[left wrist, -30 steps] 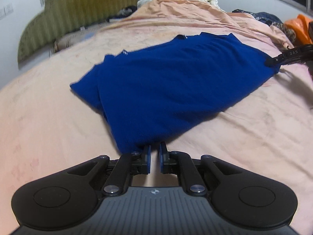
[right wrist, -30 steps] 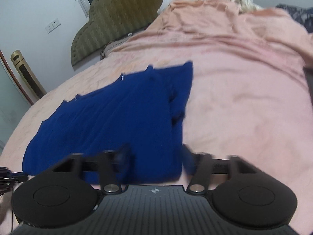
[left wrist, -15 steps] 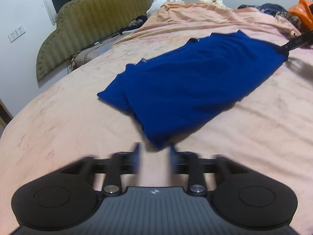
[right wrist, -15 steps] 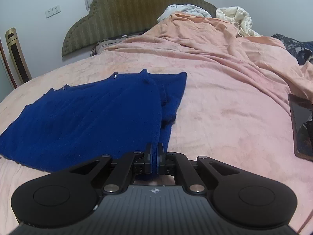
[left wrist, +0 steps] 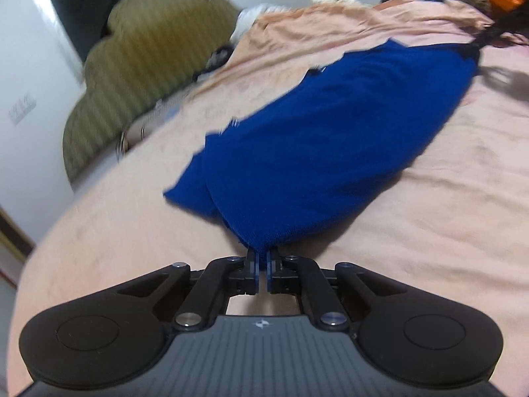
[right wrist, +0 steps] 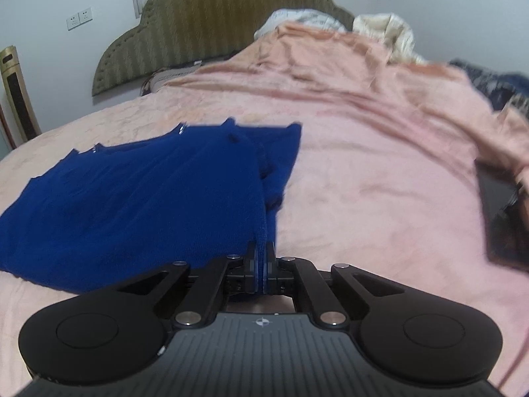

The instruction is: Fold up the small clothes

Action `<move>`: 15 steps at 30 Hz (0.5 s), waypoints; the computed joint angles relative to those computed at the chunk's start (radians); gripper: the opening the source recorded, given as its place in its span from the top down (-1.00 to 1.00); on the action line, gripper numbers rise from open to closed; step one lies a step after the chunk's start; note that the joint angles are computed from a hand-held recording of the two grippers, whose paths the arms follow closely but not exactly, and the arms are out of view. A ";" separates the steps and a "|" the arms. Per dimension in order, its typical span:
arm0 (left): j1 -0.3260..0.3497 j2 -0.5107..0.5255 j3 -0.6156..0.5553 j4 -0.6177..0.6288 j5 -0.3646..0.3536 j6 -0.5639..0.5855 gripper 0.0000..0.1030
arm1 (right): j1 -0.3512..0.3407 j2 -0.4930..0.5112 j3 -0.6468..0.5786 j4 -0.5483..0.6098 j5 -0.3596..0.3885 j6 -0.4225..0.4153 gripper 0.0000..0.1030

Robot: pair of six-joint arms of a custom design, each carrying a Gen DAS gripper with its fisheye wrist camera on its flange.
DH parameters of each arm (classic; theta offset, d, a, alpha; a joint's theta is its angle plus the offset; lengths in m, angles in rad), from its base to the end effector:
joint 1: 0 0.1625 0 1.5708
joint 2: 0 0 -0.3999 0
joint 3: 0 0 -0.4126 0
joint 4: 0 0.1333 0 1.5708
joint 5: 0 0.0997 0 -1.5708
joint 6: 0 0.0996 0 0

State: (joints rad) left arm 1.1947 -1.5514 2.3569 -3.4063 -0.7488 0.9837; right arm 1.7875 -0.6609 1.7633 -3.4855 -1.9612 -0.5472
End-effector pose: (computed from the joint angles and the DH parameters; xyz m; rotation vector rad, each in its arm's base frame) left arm 0.0438 -0.4506 0.3153 0.8554 1.8261 -0.8020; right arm 0.2302 -0.6020 0.0488 0.7249 -2.3675 0.9663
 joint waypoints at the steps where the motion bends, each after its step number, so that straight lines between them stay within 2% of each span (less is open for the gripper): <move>1: -0.003 -0.018 0.008 0.025 -0.003 0.011 0.94 | 0.005 0.001 0.001 -0.014 -0.010 -0.020 0.94; 4: 0.000 0.008 0.012 0.048 0.074 0.088 0.94 | 0.011 0.008 -0.010 0.006 -0.042 -0.047 0.93; 5: 0.001 0.003 0.022 0.030 0.073 0.116 0.95 | 0.013 0.011 -0.020 0.037 -0.062 -0.041 0.92; 6: 0.001 -0.012 0.024 0.054 0.071 0.104 0.94 | 0.017 0.016 -0.027 0.049 -0.085 -0.040 0.76; 8: -0.004 -0.081 0.018 0.178 0.047 0.007 0.87 | 0.035 0.042 -0.035 -0.022 -0.129 -0.073 0.45; 9: -0.007 -0.109 0.012 0.215 0.029 -0.036 0.87 | 0.046 0.055 -0.037 -0.074 -0.145 -0.094 0.17; 10: -0.010 -0.124 0.004 0.229 0.009 -0.066 0.87 | 0.058 0.063 -0.038 -0.124 -0.137 -0.117 0.17; 12: -0.015 -0.128 -0.017 0.218 -0.040 -0.113 0.86 | 0.073 0.063 -0.035 -0.137 -0.085 -0.123 0.18; 15: -0.012 -0.078 -0.074 0.190 -0.114 -0.226 0.84 | 0.097 0.063 -0.045 -0.019 0.033 -0.104 0.09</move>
